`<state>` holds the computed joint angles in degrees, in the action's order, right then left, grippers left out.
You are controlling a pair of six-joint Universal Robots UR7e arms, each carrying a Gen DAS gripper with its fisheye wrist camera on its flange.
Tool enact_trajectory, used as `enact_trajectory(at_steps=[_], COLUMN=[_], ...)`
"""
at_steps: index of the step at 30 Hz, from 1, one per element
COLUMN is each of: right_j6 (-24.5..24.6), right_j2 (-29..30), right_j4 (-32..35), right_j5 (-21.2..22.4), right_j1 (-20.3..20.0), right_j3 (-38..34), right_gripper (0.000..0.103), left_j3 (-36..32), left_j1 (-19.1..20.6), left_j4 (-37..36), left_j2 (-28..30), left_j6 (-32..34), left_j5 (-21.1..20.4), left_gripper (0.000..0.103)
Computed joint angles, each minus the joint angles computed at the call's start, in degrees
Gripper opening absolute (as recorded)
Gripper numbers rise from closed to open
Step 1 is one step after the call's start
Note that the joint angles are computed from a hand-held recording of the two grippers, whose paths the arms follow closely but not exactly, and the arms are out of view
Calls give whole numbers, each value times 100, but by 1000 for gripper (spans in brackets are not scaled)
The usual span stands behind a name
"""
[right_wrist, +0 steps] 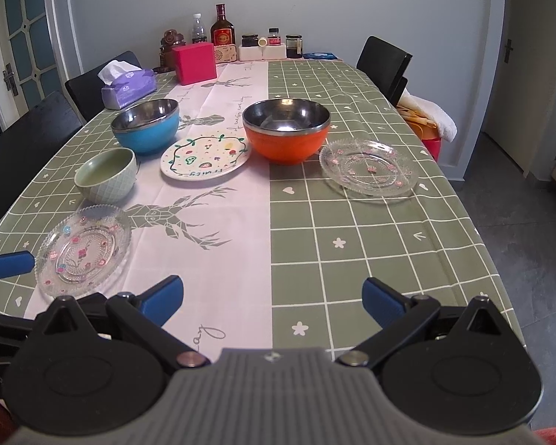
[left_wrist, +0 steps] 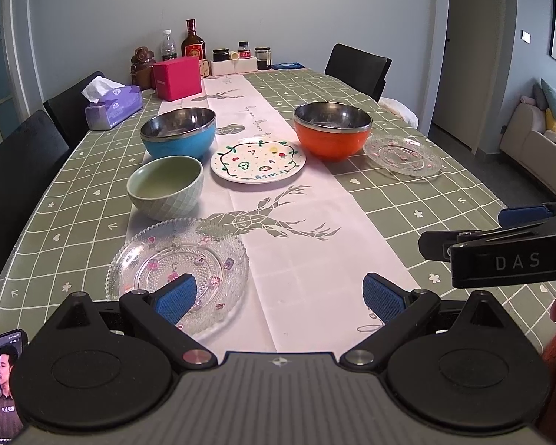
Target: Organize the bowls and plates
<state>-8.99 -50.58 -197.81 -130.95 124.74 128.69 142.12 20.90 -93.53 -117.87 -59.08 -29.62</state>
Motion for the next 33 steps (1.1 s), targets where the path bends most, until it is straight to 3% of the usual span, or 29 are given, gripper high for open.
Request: enact_trajectory(at_steps=[33], right_j6=[-41], right_j2=[44], right_j4=[-8], right_j5=[16], right_j1=[-9], right_j3=[-31], right_gripper=[100], left_j3=[-21], left_j1=[16], left_j4=[2], left_j2=[-19], left_j6=[2], left_j5=[-19], left_gripper=[103])
